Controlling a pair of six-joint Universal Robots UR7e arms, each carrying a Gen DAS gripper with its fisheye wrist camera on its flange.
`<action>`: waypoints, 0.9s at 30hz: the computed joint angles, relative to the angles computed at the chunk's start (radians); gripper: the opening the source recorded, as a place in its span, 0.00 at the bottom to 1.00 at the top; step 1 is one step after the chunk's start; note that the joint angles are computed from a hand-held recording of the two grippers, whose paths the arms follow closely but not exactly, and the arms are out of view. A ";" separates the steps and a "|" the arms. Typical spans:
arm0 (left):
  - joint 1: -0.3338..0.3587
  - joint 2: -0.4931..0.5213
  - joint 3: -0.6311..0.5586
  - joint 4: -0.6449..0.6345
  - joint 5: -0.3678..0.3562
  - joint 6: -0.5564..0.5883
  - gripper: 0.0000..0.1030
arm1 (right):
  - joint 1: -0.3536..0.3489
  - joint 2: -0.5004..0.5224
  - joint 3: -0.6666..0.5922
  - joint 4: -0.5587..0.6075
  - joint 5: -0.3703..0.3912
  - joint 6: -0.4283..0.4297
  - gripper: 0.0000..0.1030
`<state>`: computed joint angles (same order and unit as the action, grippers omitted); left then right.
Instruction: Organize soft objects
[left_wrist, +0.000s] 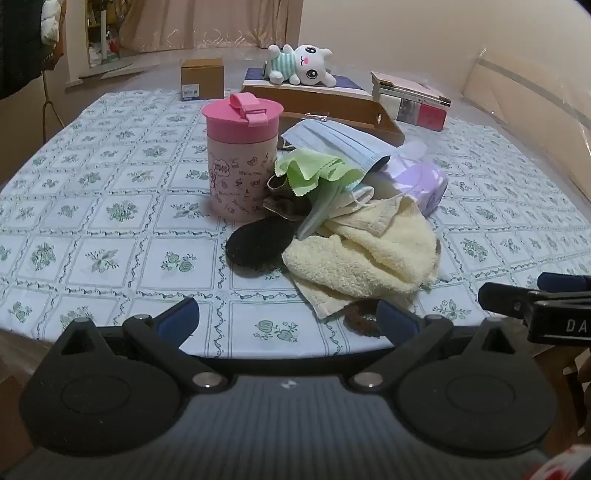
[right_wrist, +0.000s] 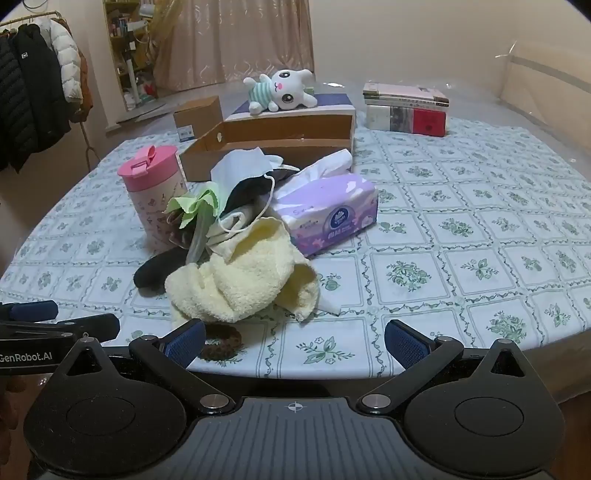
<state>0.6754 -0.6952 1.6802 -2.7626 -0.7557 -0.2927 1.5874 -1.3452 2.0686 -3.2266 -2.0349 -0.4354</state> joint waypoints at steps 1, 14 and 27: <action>0.001 -0.001 -0.002 0.005 -0.004 -0.007 0.99 | 0.001 0.001 0.000 0.000 0.000 0.000 1.00; -0.002 -0.003 0.013 -0.031 -0.001 0.005 0.92 | 0.000 -0.002 -0.005 0.004 0.008 0.005 1.00; -0.003 -0.004 0.015 -0.034 0.000 0.007 0.92 | 0.003 0.004 0.005 -0.019 0.003 -0.007 1.00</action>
<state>0.6728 -0.6994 1.6949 -2.7962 -0.7556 -0.2860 1.5909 -1.3415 2.0736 -3.2455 -2.0321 -0.4426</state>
